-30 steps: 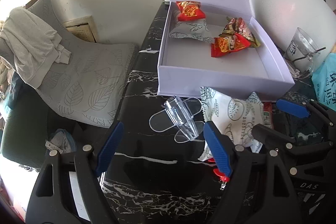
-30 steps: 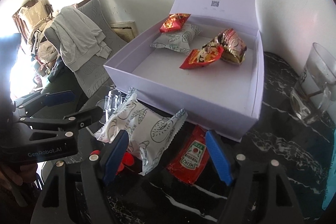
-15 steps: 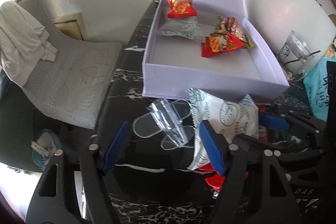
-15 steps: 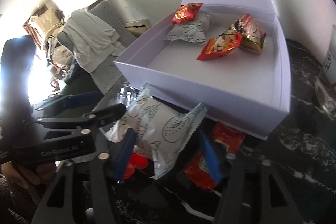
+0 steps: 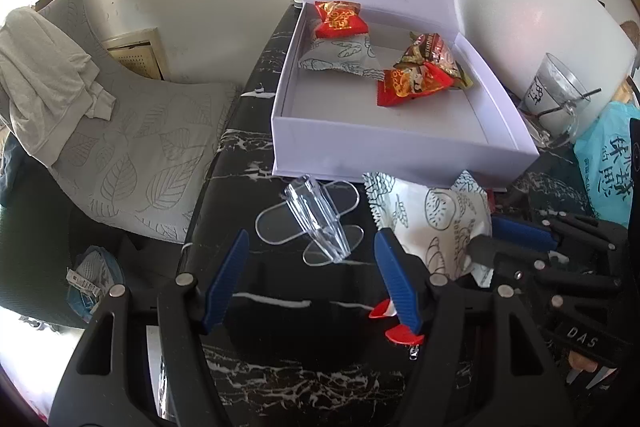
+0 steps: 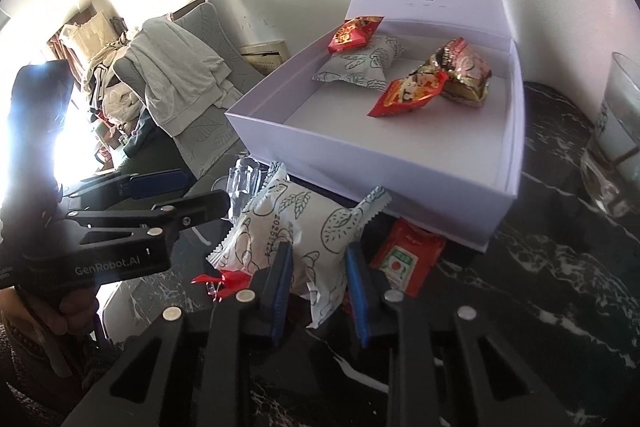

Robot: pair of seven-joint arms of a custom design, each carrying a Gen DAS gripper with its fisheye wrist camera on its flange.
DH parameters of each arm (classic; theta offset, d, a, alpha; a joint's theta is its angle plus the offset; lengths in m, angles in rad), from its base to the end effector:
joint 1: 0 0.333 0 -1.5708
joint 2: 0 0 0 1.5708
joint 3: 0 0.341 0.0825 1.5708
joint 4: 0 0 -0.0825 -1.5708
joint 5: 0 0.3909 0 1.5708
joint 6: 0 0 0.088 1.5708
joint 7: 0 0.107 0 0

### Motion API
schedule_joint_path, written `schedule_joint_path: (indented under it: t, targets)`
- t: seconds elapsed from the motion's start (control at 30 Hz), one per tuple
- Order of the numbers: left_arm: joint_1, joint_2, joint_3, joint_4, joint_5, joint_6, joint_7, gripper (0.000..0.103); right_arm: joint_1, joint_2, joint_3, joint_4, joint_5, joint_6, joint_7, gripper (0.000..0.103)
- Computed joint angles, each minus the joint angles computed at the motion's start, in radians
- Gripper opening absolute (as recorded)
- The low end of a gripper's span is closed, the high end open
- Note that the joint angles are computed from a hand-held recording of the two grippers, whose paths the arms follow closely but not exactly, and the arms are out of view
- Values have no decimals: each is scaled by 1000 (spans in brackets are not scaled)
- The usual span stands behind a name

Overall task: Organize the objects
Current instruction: 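Grasp the white patterned pastry bag with right tool while left tool approaches red pinwheel, then close the left tool on the red plastic pinwheel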

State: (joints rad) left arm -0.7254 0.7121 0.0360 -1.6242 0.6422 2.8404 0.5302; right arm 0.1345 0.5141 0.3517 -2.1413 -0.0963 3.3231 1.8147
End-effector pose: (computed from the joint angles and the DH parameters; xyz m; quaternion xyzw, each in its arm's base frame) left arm 0.5522 -0.5022 0.2667 -0.5930 0.7501 -0.2476 0.1565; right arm 0.5618 0.2901 0.2720 -0.7366 0.5786 -0.0814 0.3405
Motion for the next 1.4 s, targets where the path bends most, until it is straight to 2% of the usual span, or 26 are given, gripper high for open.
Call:
schedule_joint_path:
  t: [0.1,0.2,0.3,0.37,0.43,0.5,0.57,0.7,0.77,0.9,1.03,1.1,1.17,1.2,1.23,1.3,1.37,1.4]
  targets:
    - [3,-8,-11,-16,-3,8,11,65,5,-26,-10,-37,-1,21,6,18]
    - [8,-7,-30,-17,-19,-4,39,65,67,-53,-75,-61,18,12,14,17]
    - [7,-8,-41,-15,-32,-23,61,65,47,-64,-60,-85,17,20,26,17]
    - [16,-18,-57,-32,-39,-7,83,65,61,-74,-77,-94,23,23,34,19]
    - [19,-24,-65,-43,-49,3,100,65,82,-83,-100,-101,26,28,34,31]
    - [21,-28,-74,-53,-63,8,119,65,124,-91,-141,-109,42,50,36,60]
    - [32,-27,-92,-62,-83,19,149,65,137,-94,-153,-112,48,74,42,68]
    - [89,-13,-162,-72,-167,55,261,68,119,-89,-138,-106,29,89,57,70]
    - [81,-10,-157,-70,-190,54,294,68,97,-81,-117,-93,8,79,65,71]
    - [67,-27,-144,-98,-221,76,338,68,94,-64,-111,-62,-6,53,62,71]
    - [123,-35,-210,-142,-290,122,432,68,7,-24,-18,-17,-43,18,63,72]
    - [129,-26,-223,-140,-316,118,476,68,-3,-1,0,19,-47,-15,50,73]
    - [132,-12,-234,-128,-343,107,515,68,54,5,-49,47,-28,-41,35,75]
    - [117,-7,-220,-122,-348,105,521,68,118,4,-109,63,-9,-60,30,77]
    - [85,-8,-185,-119,-340,107,512,68,148,8,-135,77,0,-77,20,78]
    - [63,-4,-161,-109,-339,99,512,68,148,20,-129,96,13,-91,-6,80]
    - [49,-1,-145,-101,-337,92,507,68,189,26,-165,119,32,-123,-16,80]
    - [45,-2,-138,-102,-336,90,502,68,191,30,-165,131,41,-146,-24,80]
